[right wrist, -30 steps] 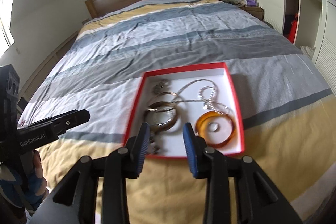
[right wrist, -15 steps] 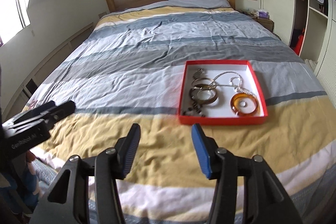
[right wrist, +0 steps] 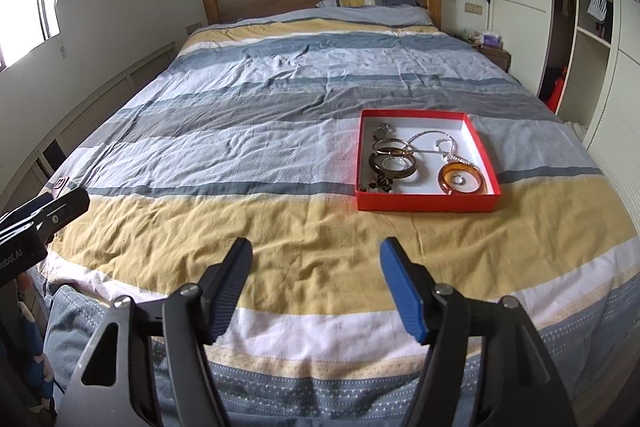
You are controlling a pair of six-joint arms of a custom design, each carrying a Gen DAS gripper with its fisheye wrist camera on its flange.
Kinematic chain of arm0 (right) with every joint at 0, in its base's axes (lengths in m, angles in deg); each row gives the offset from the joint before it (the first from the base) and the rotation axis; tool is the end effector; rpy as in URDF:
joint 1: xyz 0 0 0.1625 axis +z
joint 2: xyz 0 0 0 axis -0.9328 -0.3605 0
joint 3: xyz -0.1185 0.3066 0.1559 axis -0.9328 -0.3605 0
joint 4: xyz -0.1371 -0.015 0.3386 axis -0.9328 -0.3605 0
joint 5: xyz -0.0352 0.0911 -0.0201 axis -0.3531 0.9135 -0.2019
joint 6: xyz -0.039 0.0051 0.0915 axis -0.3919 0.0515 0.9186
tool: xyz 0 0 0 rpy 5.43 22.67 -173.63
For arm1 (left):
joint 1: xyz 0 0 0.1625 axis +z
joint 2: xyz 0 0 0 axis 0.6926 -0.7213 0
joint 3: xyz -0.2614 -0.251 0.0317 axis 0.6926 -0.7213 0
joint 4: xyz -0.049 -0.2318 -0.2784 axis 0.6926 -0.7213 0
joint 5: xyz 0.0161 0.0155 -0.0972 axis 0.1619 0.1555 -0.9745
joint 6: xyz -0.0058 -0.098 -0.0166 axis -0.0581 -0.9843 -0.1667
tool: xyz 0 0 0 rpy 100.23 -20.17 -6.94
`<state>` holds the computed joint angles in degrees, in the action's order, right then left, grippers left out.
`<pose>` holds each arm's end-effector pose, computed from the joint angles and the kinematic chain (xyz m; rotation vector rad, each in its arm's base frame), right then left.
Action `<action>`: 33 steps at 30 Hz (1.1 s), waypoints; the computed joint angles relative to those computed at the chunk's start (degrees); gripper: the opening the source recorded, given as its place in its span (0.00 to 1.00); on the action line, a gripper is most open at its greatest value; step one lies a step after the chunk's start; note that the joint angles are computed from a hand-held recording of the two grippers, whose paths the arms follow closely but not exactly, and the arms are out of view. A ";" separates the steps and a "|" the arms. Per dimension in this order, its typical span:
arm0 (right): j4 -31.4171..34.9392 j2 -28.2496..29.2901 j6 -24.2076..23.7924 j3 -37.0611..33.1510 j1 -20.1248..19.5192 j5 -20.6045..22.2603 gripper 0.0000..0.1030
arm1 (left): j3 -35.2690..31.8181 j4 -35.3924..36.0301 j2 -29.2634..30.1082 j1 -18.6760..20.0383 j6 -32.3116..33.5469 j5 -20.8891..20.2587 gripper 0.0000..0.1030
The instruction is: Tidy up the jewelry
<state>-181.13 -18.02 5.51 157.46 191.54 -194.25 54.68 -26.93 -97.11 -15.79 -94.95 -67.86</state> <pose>0.3804 -0.4509 0.1111 0.7741 -2.4133 0.8051 -0.1761 -0.3509 0.3615 0.0466 2.0353 -1.1532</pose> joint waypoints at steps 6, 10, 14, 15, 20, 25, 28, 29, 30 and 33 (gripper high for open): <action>-2.53 -0.86 0.91 2.77 0.82 -1.24 0.67 | -2.26 16.08 -0.19 -3.81 -12.32 -0.57 0.99; -4.17 -0.97 0.55 4.00 1.36 -2.52 0.68 | -2.98 20.74 -0.26 -5.01 -16.23 -1.89 0.99; -5.75 -1.36 0.09 4.90 1.81 -3.26 0.70 | -3.85 27.46 0.18 -6.71 -22.23 -3.09 0.99; -6.22 -1.47 -0.05 5.11 1.93 -3.47 0.70 | -3.88 28.14 0.14 -7.01 -22.77 -3.32 0.99; -8.69 -2.22 -0.50 6.30 2.17 -4.11 0.71 | -4.20 32.26 0.42 -8.69 -26.67 -4.42 0.99; -9.73 -2.84 -0.30 7.23 2.12 -4.24 0.71 | -4.21 34.07 1.10 -9.12 -27.51 -5.10 0.99; -10.00 -2.95 -0.26 7.44 2.05 -4.49 0.71 | -3.96 34.44 1.30 -9.34 -27.68 -5.09 0.99; -9.97 -3.01 -0.19 7.52 1.97 -4.55 0.71 | -3.80 34.34 1.24 -9.38 -27.66 -4.99 0.99; -9.95 -3.04 -0.17 7.56 1.92 -4.62 0.71 | -3.64 34.15 1.11 -9.37 -27.53 -4.92 0.99; -9.83 -2.86 0.01 7.63 1.68 -4.87 0.71 | -3.36 33.60 1.07 -9.18 -26.87 -4.77 0.99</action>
<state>-190.96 -20.88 5.53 165.09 193.22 -199.12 51.33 6.67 -96.04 -24.97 -121.82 -72.63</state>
